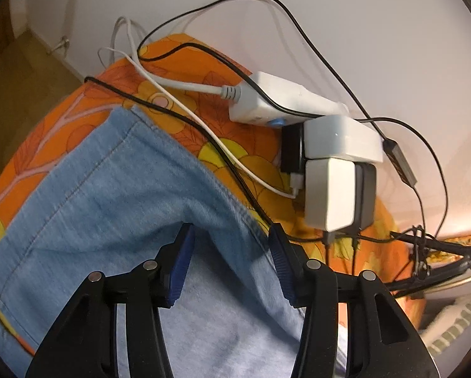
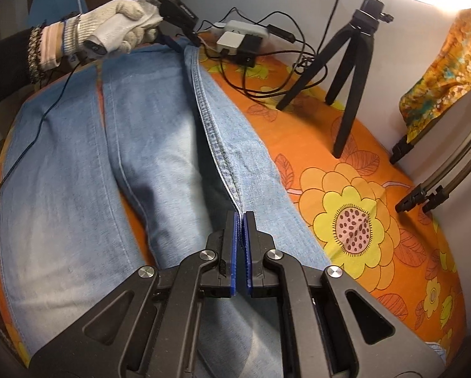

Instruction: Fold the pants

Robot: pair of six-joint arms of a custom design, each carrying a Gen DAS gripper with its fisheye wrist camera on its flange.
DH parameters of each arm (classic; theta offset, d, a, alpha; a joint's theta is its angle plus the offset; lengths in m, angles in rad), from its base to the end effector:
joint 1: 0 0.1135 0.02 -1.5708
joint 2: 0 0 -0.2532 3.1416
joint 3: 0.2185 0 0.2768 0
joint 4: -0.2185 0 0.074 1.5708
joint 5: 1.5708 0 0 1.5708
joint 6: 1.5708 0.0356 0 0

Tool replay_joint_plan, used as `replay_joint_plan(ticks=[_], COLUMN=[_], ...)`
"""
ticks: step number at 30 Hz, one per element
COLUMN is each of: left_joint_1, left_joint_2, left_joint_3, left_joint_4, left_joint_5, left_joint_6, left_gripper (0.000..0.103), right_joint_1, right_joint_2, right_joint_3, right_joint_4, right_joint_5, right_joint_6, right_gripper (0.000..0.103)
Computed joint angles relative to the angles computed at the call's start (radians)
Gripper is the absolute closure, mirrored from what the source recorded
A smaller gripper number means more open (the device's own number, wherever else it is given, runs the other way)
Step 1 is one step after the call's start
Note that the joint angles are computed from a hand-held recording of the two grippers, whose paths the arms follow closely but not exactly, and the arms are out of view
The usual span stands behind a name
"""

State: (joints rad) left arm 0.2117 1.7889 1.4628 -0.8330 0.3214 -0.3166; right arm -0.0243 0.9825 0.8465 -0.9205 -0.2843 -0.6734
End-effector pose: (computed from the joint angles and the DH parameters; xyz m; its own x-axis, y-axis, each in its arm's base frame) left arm 0.3867 0.0716 0.2322 -0.8279 -0.4801 -0.2901 -0.3509 0.8468 -0.3997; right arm 0.2087 0.0049 0.2528 -0.6089 -0.5840 -0.5368 -0.6324 0.7659 -0.1159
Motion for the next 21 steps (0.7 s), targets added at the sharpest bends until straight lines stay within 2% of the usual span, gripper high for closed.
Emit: replay_joint_plan(ticks=[1, 2, 3, 4, 5, 8, 11, 16, 21], left_joint_1=[0.001, 0.002, 0.002, 0.008, 0.012, 0.039, 0.093, 0.137, 0.225], left_joint_2=[-0.01, -0.016, -0.021, -0.013, -0.015, -0.059, -0.121, -0.228, -0.364], left_joint_3=[-0.017, -0.027, -0.037, -0.033, -0.04, -0.089, -0.123, -0.131, -0.157], left_joint_4=[0.027, 0.042, 0.054, 0.06, 0.07, 0.112, 0.109, 0.043, -0.057], left_joint_5=[-0.005, -0.013, -0.02, -0.035, -0.042, -0.012, 0.05, 0.095, 0.194], left_joint_6=[-0.019, -0.033, -0.042, -0.033, -0.018, 0.009, 0.025, 0.093, 0.144], left_gripper=[0.057, 0.065, 0.074, 0.091, 0.094, 0.098, 0.099, 0.099, 0.099], right_joint_1=[0.003, 0.004, 0.011, 0.013, 0.012, 0.017, 0.019, 0.02, 0.023], right_joint_2=[-0.005, -0.008, -0.014, -0.018, -0.021, -0.031, -0.034, -0.067, -0.118], right_joint_3=[-0.002, -0.004, -0.007, -0.008, -0.007, 0.0, 0.021, 0.076, 0.164], right_joint_4=[-0.005, -0.007, -0.008, -0.01, -0.012, -0.016, -0.018, -0.07, -0.176], right_joint_5=[0.002, 0.005, 0.011, 0.013, 0.014, 0.025, 0.036, 0.051, 0.048], right_joint_6=[-0.002, -0.004, 0.001, 0.002, 0.002, 0.012, 0.03, 0.039, 0.061], right_gripper=[0.099, 0.099, 0.099, 0.099, 0.099, 0.099, 0.099, 0.099, 0.099])
